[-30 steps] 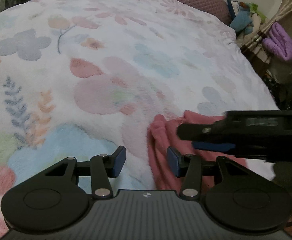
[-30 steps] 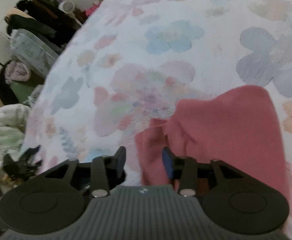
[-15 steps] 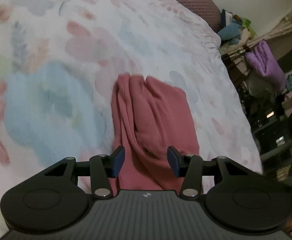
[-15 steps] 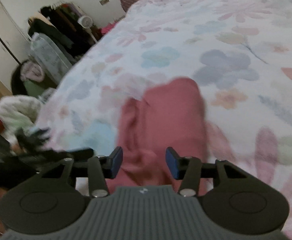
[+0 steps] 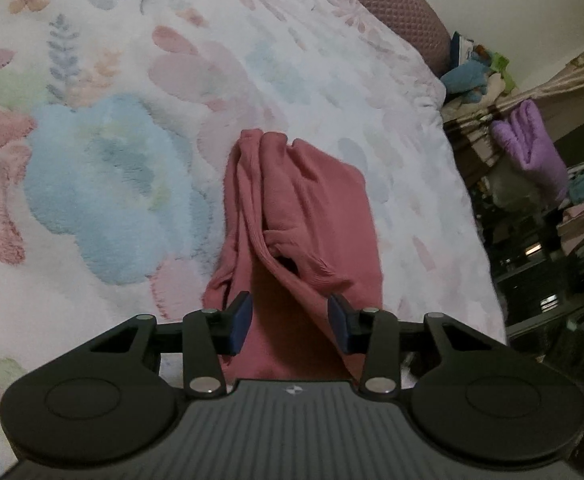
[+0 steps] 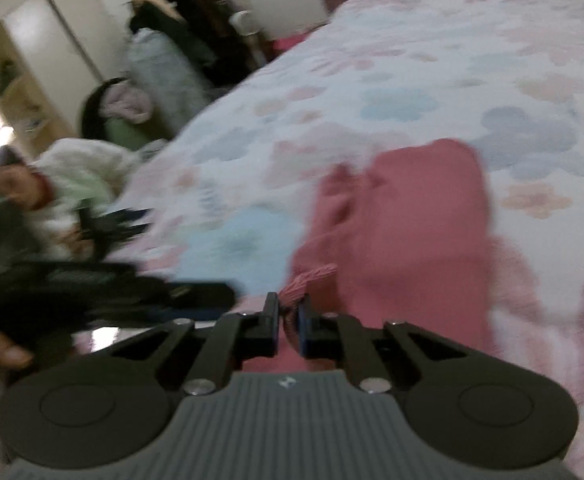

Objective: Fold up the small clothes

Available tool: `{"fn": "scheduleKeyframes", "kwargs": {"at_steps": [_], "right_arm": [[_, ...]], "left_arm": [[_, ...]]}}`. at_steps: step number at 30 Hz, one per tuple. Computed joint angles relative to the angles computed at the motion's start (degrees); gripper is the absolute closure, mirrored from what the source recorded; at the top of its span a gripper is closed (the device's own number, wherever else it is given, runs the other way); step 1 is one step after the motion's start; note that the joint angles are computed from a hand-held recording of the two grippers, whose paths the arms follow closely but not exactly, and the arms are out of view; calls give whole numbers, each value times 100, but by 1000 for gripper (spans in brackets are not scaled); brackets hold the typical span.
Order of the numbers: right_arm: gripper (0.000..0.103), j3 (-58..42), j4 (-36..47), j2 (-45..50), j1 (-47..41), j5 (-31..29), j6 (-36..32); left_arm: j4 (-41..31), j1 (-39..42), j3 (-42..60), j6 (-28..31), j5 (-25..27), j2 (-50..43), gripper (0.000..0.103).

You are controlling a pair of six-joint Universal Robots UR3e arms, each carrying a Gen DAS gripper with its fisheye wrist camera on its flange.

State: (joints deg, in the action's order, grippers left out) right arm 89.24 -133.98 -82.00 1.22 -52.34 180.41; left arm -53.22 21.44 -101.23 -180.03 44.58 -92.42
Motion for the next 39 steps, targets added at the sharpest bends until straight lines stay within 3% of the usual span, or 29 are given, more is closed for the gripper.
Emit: {"fn": "scheduleKeyframes", "kwargs": {"at_steps": [2,9,12,14,18,23,24,28,30,34,35,38,39], "right_arm": [[99,-46,94,99,147,155,-30],[98,-10,-48,695,758,-418,-135],[88,197,-233,643,694,-319,-45],[78,259,-227,513,650,-260,-83],[72,454,50,-33,465,-348,-321],[68,1382,31,-1192,-44,-645,-686],[68,1554,35,-1385,-143,-803,-737],[68,2060,80,-1814,-443,-1369,-990],[68,2233,88,-1906,-528,-1501,-1111],[72,2346,-285,-1609,-371,-1767,-1030],[77,2359,-402,-1516,-329,-1814,-964],[103,2519,-679,-1474,-393,-1659,-833],[103,2518,-647,-1463,-402,-1683,-835]], "left_arm": [[24,8,-41,-13,7,27,57],[-74,-222,98,195,498,-91,52],[-19,-461,150,333,783,-175,47],[99,-540,76,369,835,-166,41],[33,-664,146,432,1043,-188,39],[94,-845,133,564,1346,-173,37],[136,-902,135,559,1495,-188,38],[46,-852,80,640,1647,-206,64],[72,-801,-3,654,1692,-173,71],[117,-664,-170,608,1608,-145,74],[117,-643,-187,603,1595,-142,75],[170,-597,-290,610,1582,-111,76],[180,-609,-312,601,1642,-120,76]]}}
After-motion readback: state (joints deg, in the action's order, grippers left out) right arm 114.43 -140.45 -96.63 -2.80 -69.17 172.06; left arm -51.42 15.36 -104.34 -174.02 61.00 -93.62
